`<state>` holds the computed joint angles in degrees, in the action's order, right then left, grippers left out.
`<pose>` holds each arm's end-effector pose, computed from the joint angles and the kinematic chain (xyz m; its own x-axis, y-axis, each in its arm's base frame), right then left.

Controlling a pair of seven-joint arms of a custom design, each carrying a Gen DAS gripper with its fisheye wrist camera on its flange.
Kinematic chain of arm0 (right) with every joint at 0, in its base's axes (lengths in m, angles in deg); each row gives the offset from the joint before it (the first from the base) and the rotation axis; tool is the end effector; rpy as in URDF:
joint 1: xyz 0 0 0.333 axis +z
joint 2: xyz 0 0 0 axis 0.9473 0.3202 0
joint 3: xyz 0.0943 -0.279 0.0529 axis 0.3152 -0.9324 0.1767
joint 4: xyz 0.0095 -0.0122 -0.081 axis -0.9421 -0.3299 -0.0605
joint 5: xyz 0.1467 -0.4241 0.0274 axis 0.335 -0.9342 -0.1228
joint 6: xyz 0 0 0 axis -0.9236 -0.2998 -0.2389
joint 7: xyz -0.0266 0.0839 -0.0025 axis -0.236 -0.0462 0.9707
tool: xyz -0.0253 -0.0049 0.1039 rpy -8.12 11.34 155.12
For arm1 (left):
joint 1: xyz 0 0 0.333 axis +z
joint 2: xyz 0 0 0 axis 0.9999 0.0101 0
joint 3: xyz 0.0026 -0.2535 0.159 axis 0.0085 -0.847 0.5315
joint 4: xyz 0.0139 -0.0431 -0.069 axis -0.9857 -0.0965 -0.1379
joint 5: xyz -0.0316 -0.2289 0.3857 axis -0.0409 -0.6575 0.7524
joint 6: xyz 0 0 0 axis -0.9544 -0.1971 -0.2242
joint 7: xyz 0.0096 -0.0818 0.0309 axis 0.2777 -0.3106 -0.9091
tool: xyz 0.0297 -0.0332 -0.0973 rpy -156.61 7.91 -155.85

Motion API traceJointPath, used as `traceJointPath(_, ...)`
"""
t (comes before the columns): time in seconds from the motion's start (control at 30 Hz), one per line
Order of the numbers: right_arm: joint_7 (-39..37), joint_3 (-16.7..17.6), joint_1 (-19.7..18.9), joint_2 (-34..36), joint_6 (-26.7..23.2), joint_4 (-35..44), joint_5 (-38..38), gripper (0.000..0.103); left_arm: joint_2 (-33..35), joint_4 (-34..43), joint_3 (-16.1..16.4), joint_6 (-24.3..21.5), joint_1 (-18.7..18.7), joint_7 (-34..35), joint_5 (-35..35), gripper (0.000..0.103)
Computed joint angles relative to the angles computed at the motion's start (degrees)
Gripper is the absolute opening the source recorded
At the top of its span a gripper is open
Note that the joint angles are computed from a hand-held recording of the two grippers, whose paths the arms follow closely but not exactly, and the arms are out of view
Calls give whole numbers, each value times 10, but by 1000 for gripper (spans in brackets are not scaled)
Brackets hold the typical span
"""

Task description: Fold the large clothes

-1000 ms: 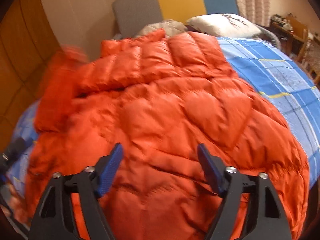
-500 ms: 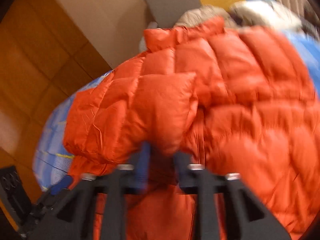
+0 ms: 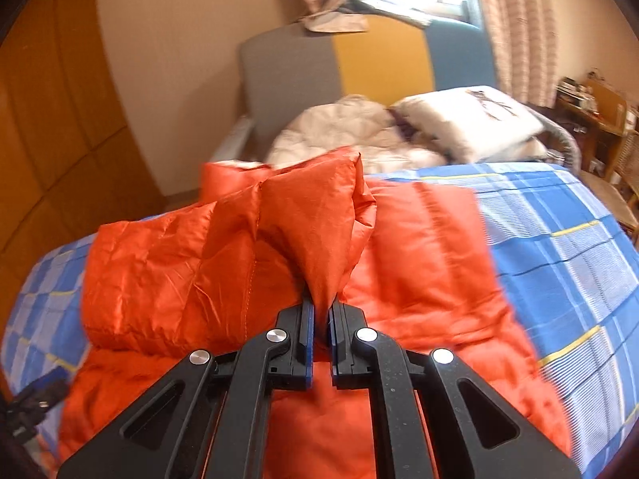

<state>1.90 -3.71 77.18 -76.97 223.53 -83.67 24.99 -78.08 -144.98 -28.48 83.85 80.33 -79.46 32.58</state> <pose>0.6785 0.0647 0.5732 0.4622 -0.8784 -0.1217 -0.6403 -0.2356 -0.7311 0.4832 -0.2804 0.5381 0.4323 -0.8228 0.3691 -0.4796 -0.5564 -0.6785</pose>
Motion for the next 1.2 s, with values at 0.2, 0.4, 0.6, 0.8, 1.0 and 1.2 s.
traceJointPath(0.2,68,-10,-12,61,3,59,-74,6,24,30,9,-12,4,33,2,76)
traceJointPath(0.4,86,-5,-24,71,-2,64,-91,20,61,73,19,-34,6,58,8,76)
traceJointPath(0.6,39,4,-26,33,64,19,-49,58,103,115,32,-52,5,72,14,76)
traceJointPath(0.8,9,7,-13,49,47,44,-47,58,150,171,44,-80,-2,90,29,76)
traceJointPath(1.0,49,10,-3,109,28,118,-86,58,196,224,61,-93,-12,119,35,76)
traceJointPath(1.2,92,6,7,164,26,175,-146,58,242,271,79,-99,-21,149,31,76)
